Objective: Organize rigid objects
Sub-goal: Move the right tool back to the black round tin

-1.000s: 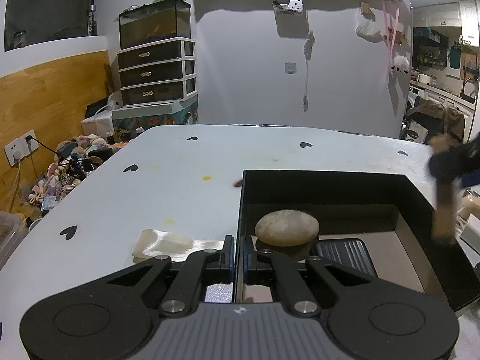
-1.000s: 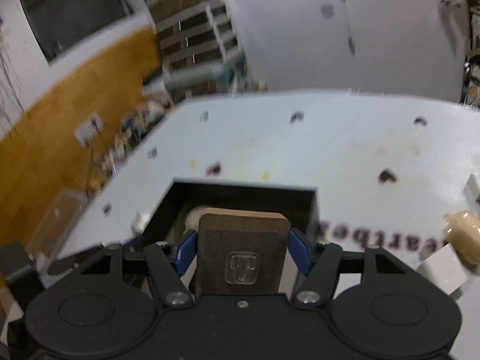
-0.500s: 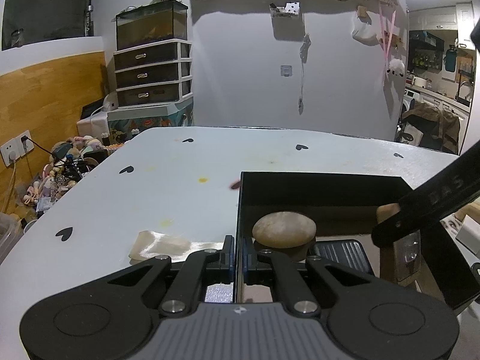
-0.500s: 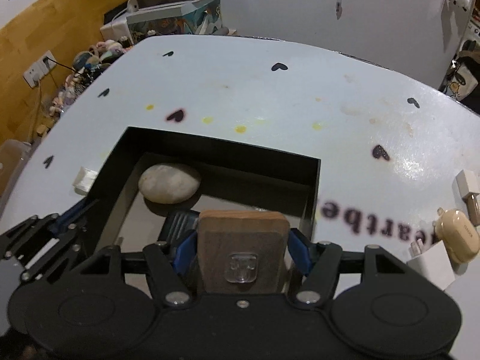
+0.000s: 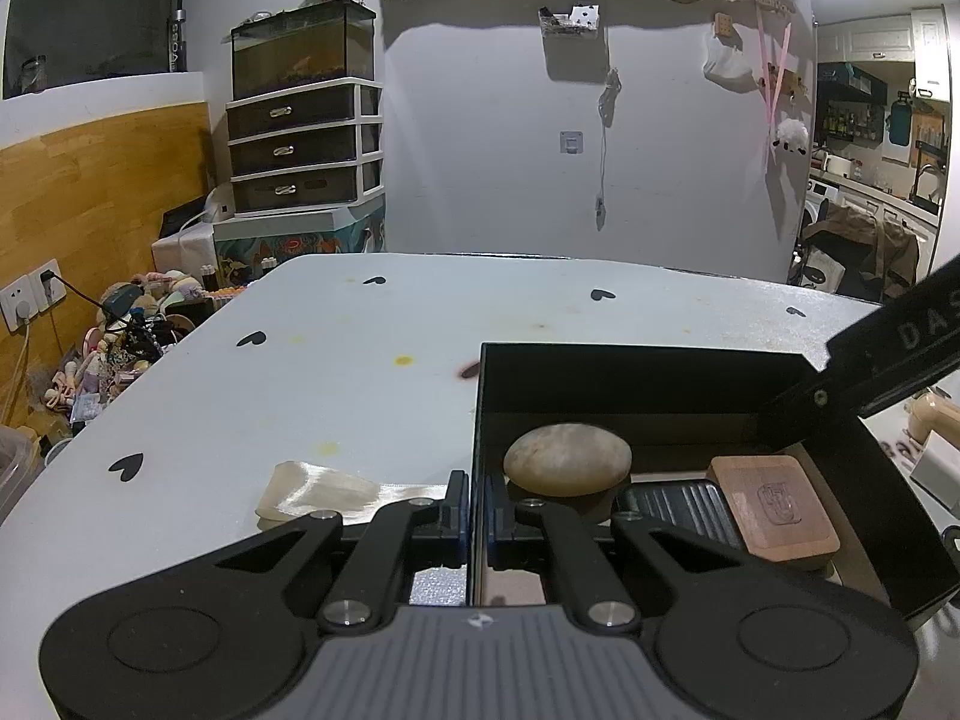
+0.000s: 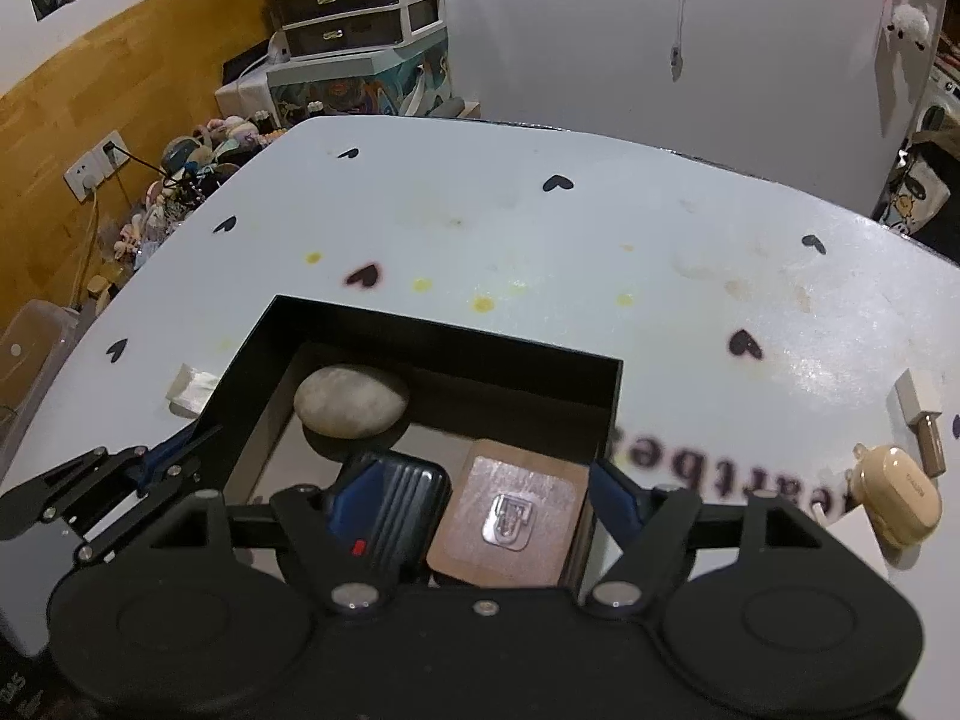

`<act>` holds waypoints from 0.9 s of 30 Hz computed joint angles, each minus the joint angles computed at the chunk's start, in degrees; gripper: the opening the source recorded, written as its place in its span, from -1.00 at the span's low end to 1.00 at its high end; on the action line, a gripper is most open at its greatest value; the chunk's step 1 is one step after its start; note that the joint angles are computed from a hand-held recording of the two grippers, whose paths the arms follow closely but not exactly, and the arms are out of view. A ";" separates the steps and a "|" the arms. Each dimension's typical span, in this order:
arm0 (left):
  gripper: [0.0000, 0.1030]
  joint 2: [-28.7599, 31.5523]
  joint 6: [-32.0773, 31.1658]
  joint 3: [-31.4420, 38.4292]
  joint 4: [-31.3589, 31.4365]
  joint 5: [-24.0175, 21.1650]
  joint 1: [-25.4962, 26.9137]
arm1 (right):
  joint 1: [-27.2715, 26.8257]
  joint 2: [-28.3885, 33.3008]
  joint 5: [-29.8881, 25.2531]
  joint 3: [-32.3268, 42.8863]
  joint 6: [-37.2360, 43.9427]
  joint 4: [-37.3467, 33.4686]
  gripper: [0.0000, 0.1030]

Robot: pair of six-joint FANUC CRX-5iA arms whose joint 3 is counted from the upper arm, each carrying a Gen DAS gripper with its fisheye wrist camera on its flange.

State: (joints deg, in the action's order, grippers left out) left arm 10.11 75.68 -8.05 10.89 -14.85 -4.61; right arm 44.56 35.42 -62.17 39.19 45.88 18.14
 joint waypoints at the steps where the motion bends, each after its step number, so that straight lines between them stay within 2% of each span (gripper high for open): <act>1: -0.91 0.02 0.05 0.03 -0.09 -0.02 0.01 | -0.07 -0.46 0.42 -0.66 -0.11 -0.23 0.48; 5: -0.91 0.04 0.28 0.14 -0.41 -0.11 0.03 | 0.04 -2.94 3.71 -5.02 -1.51 1.12 0.48; 8: -0.91 0.01 0.20 0.09 -0.30 -0.08 0.02 | 0.11 -5.73 8.13 -9.93 -2.70 2.47 0.53; 14: -0.91 0.03 2.00 0.72 -2.01 -0.81 0.09 | 0.74 -10.79 16.24 -20.44 -8.89 9.15 0.62; 21: -0.91 0.09 5.79 2.12 -5.91 -2.17 -0.36 | 0.68 -14.64 21.13 -28.61 -16.57 15.03 0.75; 27: -0.91 0.09 6.06 2.26 -6.24 -2.32 -0.36 | 0.44 -17.81 25.42 -36.29 -24.71 23.11 0.86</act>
